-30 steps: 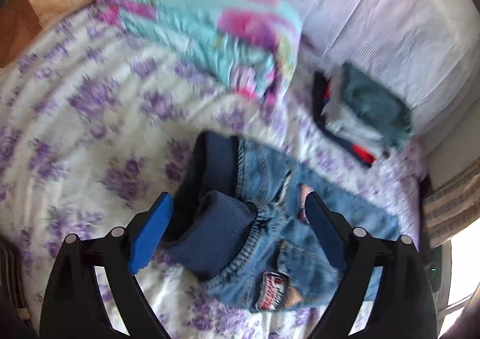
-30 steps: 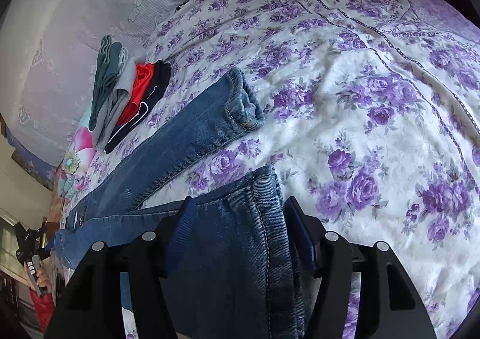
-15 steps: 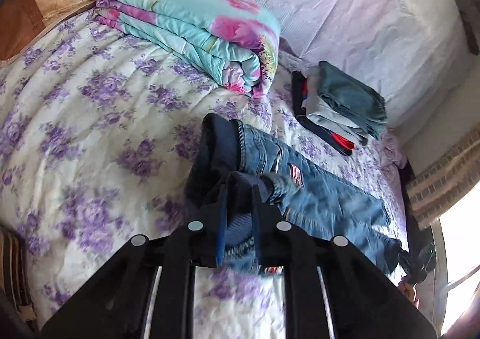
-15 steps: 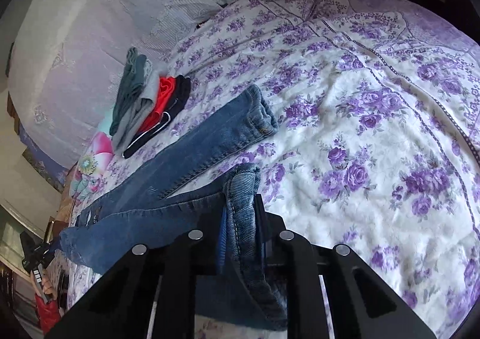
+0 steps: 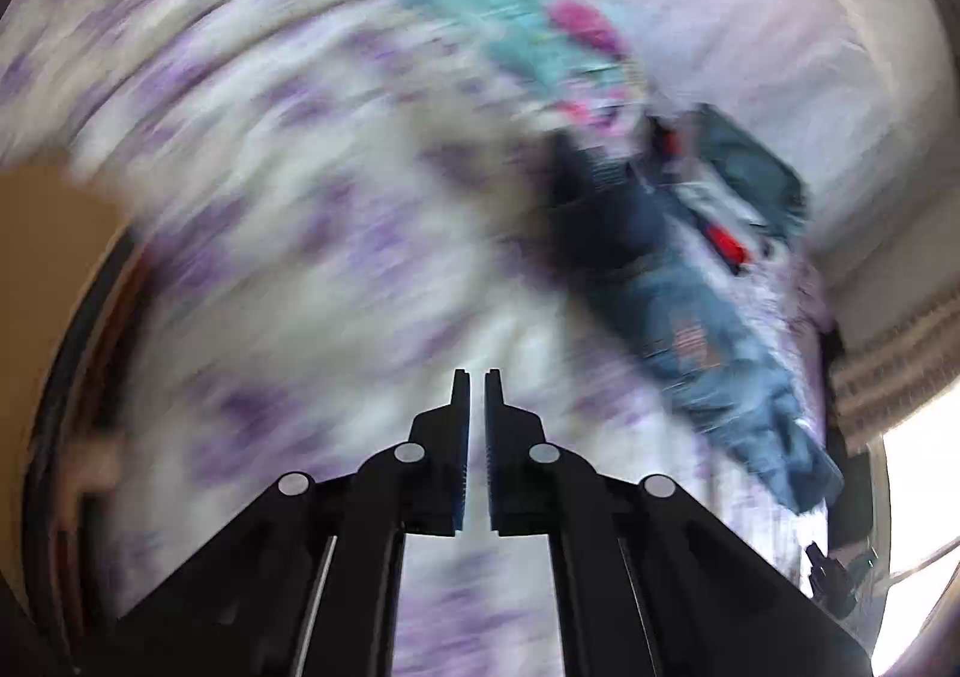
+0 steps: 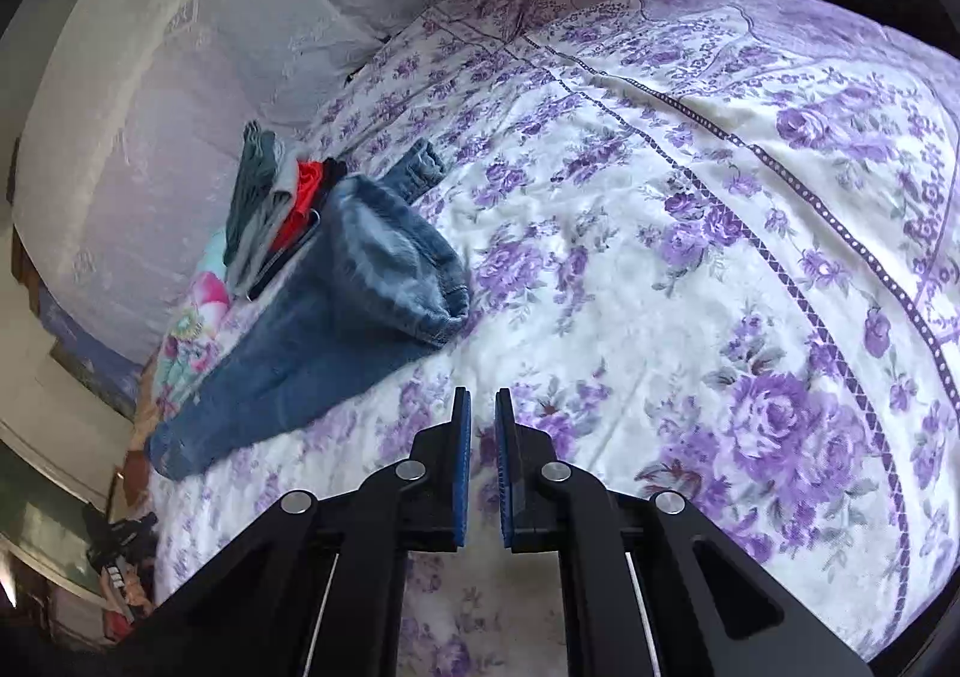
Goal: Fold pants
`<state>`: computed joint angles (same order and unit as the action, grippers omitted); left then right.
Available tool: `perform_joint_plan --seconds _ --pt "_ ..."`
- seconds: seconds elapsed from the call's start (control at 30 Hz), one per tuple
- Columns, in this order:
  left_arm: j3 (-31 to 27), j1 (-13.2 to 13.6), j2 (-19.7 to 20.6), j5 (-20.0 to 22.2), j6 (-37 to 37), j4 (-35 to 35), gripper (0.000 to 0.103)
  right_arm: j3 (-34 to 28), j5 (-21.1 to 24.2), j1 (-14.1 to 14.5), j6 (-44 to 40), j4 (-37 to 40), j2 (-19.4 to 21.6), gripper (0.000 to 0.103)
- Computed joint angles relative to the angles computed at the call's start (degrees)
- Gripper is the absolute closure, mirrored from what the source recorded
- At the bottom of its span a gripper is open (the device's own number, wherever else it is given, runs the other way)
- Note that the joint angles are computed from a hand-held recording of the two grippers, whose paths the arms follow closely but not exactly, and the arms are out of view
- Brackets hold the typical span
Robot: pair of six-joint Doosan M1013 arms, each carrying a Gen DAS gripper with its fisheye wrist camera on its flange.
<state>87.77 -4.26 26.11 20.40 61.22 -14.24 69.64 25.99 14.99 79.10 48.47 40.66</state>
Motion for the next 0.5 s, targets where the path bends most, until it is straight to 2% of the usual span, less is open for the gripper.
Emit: perform_joint_plan --seconds 0.03,0.1,0.13,0.17,0.2,0.23,0.27,0.3,0.33,0.4,0.43,0.5 --pt "-2.48 -0.63 0.47 0.54 -0.46 2.60 0.088 -0.14 -0.14 0.03 -3.96 4.40 0.04 0.094" --pt "-7.98 -2.17 2.00 3.30 -5.38 12.53 0.027 -1.80 0.58 0.69 -7.72 6.10 0.45 0.091" --pt "-10.12 -2.85 2.81 4.05 -7.83 17.26 0.021 -3.10 1.54 1.16 -8.59 5.56 0.86 0.091" --pt "-12.39 -3.42 3.77 5.25 -9.06 20.93 0.021 -4.53 2.73 1.48 -8.81 4.94 1.39 0.089" --pt "-15.06 -3.70 4.97 7.31 -7.33 21.61 0.021 -5.84 3.88 1.80 -8.89 4.46 1.92 0.083" --pt "-18.45 -3.78 6.67 9.92 -3.34 19.28 0.021 -6.94 4.70 2.14 -8.77 3.80 2.36 0.077" --pt "-21.60 -3.53 8.36 12.28 1.42 14.40 0.021 -7.47 4.94 2.46 -8.74 3.29 2.54 0.067" --pt "-23.99 -3.51 9.69 14.39 3.18 12.33 0.021 -8.18 5.32 2.77 -8.86 2.80 2.87 0.065" --pt "-28.09 -3.79 11.89 18.75 2.72 13.27 0.021 -8.77 5.87 3.04 -8.66 2.08 3.16 0.065" --pt "-35.02 -4.67 15.72 26.97 -2.59 20.56 0.023 -10.03 7.12 3.44 -7.31 -0.02 3.83 0.064" --pt "-37.23 -4.59 17.03 29.83 -2.83 20.91 0.024 -10.27 7.53 3.57 -6.77 -0.64 3.94 0.064" --pt "-41.41 -4.00 19.63 34.92 -3.33 19.59 0.034 -10.90 8.28 3.75 -5.40 -2.41 4.28 0.063"
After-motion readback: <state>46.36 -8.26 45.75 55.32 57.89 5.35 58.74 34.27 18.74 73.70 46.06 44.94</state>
